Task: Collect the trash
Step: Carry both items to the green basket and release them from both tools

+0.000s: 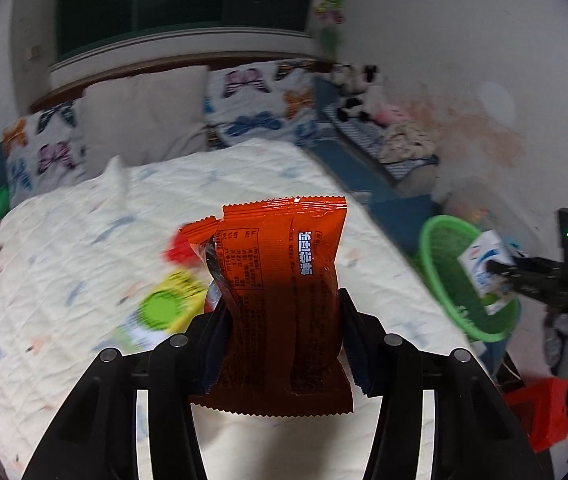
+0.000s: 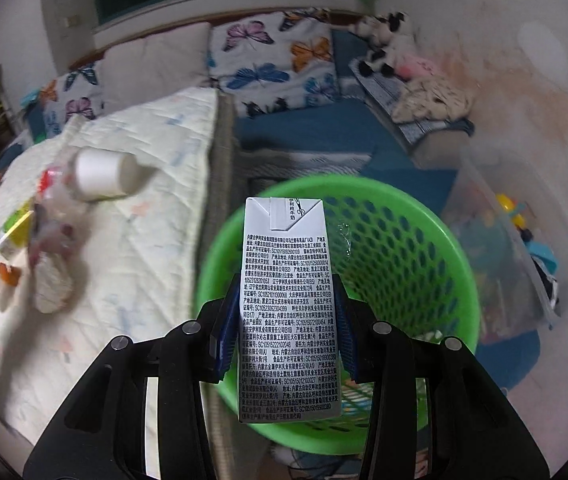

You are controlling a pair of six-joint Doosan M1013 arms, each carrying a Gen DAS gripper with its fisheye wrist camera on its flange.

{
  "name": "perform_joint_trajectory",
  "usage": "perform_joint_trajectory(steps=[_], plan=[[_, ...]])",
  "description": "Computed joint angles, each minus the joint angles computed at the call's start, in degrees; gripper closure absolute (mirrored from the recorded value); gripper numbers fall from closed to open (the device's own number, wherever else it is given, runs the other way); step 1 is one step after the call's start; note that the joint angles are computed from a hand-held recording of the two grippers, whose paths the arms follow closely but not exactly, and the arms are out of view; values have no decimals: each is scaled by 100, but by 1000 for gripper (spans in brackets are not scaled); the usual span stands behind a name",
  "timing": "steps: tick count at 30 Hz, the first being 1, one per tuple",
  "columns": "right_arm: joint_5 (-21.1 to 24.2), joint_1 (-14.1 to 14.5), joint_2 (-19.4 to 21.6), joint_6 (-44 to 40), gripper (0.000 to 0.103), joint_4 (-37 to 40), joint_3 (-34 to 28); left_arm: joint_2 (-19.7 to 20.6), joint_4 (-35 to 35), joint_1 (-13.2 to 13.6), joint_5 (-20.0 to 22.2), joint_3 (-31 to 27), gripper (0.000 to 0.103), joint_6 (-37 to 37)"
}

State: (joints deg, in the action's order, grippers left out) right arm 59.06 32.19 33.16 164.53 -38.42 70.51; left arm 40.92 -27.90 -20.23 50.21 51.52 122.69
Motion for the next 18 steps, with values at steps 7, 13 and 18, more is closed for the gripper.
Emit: perform_joint_trajectory(steps=[7, 13, 18], plan=[[-246, -144, -151, 238, 60, 139, 416, 142, -182, -408, 390, -276, 54, 277], [-478, -193, -312, 554, 55, 30, 707, 410, -214, -734, 788, -705, 54, 292], [-544, -174, -501, 809, 55, -174, 975, 633, -195, -970, 1103, -1042, 54, 262]])
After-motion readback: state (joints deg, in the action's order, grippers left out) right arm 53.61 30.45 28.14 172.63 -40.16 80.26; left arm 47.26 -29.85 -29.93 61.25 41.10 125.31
